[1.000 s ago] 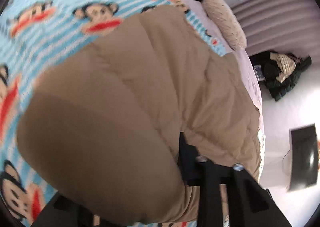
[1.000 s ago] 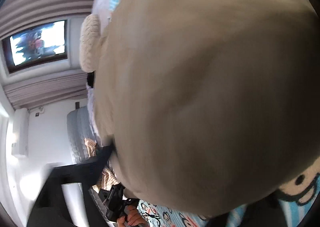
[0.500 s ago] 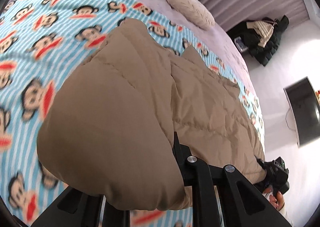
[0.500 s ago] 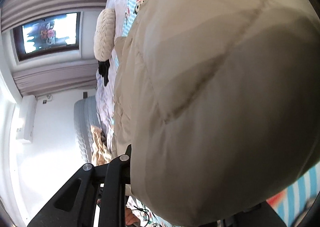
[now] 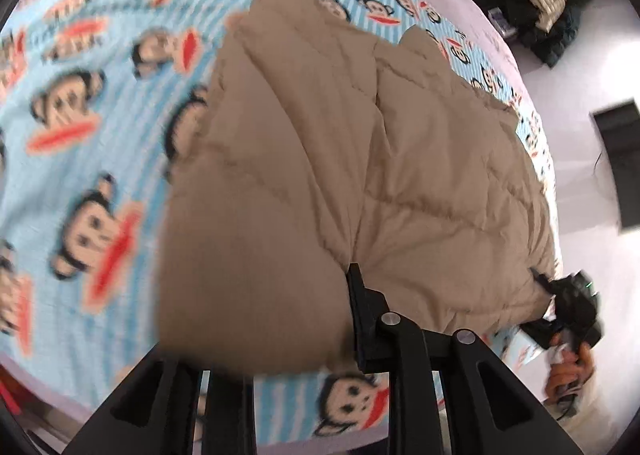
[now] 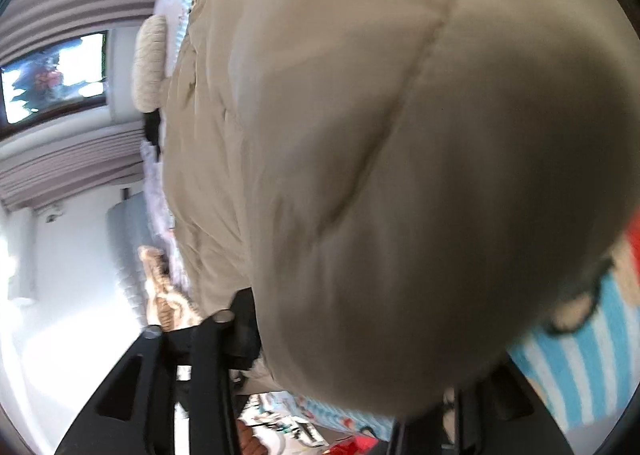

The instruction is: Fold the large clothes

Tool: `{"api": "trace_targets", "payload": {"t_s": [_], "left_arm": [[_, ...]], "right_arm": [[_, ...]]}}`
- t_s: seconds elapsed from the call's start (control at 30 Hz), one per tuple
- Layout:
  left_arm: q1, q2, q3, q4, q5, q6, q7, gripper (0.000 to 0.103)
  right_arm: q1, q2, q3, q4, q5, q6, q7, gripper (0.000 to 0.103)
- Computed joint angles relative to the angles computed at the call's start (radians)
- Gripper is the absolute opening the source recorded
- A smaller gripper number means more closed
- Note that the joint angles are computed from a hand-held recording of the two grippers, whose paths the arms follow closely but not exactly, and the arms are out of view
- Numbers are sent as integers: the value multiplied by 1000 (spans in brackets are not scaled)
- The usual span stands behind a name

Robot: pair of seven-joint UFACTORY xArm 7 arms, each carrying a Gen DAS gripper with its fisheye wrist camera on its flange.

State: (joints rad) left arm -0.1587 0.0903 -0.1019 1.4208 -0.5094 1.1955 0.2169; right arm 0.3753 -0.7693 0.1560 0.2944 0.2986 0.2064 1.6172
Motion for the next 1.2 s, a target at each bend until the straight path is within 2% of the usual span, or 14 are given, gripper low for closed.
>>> {"api": "trace_targets", "payload": {"t_s": [0.2, 0.27, 0.33, 0.4, 0.5, 0.53, 0.6, 0.63, 0.7, 0.8, 0.93, 1.03, 1.17, 1.2], "left_arm": [[16, -82, 22, 21, 69, 5, 47, 25], [18, -106, 28, 20, 88, -15, 53, 25], [21, -118, 35, 26, 95, -36, 61, 25], [13, -98, 29, 52, 104, -52, 44, 25], [-3, -46, 13, 91, 103, -53, 25, 25], [-16, -24, 3, 87, 148, -74, 18, 25], [-50, 15, -13, 71, 266, -111, -51, 25], [-60, 46, -13, 71, 315, -95, -93, 25], [-67, 74, -11, 62, 344, -79, -144, 25], [-78, 78, -9, 70, 392, -66, -206, 25], [-106, 70, -15, 136, 469, 2, -302, 25], [-118, 52, -24, 174, 471, 35, -340, 25], [-140, 22, -32, 189, 506, 39, -397, 25], [-142, 19, -32, 190, 510, 38, -411, 36]], "right_arm": [[-19, 1, 32, 184, -76, 308, -61, 49], [-17, 14, 47, 236, -86, 369, -80, 44], [-4, 34, 49, 281, -82, 401, -115, 29], [-3, 73, 48, 341, -90, 431, -157, 27], [-55, 186, 52, 499, -157, 567, -219, 27], [-71, 210, 84, 536, -181, 614, -200, 27], [-101, 269, 78, 626, -245, 754, -248, 27], [-127, 311, 79, 665, -260, 798, -284, 27], [-118, 284, 33, 640, -258, 870, -339, 27], [-130, 243, -11, 553, -196, 840, -392, 27], [-131, 160, -34, 473, -106, 818, -428, 27], [-113, 130, -50, 467, -56, 812, -501, 28], [-96, 179, -64, 517, -14, 798, -616, 28], [-94, 212, -65, 545, -11, 798, -646, 30]]}}
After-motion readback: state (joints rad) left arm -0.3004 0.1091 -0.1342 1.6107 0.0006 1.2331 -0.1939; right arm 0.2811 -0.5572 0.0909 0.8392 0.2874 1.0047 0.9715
